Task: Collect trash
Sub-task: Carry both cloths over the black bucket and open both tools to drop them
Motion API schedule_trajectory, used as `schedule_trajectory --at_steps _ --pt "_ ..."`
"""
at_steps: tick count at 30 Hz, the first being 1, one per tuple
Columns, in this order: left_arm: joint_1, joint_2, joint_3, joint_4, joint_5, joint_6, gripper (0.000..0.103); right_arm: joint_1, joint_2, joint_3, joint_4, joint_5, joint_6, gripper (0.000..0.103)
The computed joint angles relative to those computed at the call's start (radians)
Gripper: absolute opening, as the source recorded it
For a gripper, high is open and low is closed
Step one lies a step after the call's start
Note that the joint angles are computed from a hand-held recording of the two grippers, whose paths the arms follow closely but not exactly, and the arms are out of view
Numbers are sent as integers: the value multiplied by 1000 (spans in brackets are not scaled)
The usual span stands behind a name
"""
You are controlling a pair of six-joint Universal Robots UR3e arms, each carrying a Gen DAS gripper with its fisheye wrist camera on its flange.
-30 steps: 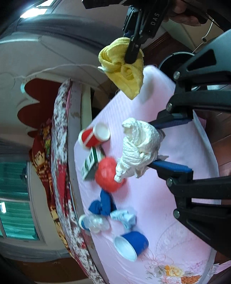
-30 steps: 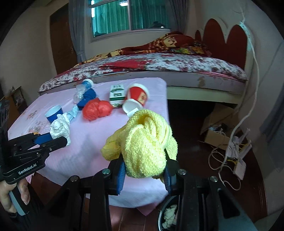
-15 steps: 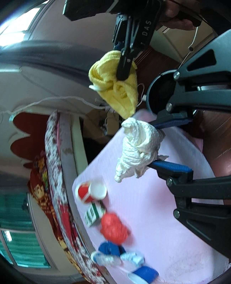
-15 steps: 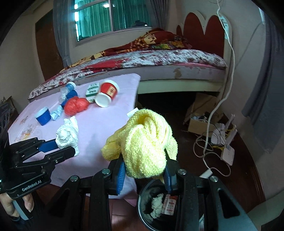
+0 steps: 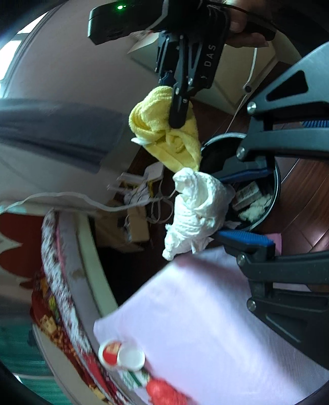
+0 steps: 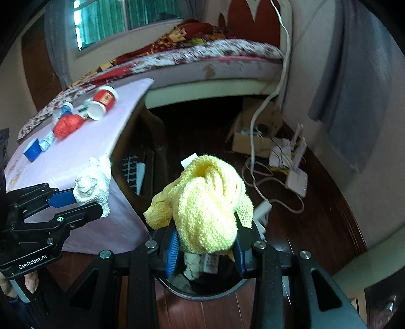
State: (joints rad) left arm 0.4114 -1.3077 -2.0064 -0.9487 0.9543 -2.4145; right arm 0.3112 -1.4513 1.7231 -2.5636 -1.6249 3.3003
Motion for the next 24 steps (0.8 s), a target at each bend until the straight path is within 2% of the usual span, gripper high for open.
schedule_trajectory --at_steps 5,10,17,20,21,22,23,24 --pt "-72 -83 15 19 29 -28 36 -56 -46 103 -7 34 -27 39" --pt "-126 -189 52 37 70 -39 36 -78 -18 134 -12 60 -55 39" --pt "-172 -301 75 67 124 -57 37 -75 79 96 6 84 -86 39" --pt "-167 -325 90 40 117 -51 42 -68 120 80 10 84 -92 40" --pt "-165 -340 99 34 112 -54 49 -67 130 77 11 86 -95 40" --pt "-160 -355 111 24 105 -62 68 -69 142 71 16 98 -100 42" --pt "-157 -366 112 31 115 -90 79 -67 158 56 28 103 -107 53" --pt "-160 -387 116 61 120 -117 92 -52 187 26 49 65 -107 65"
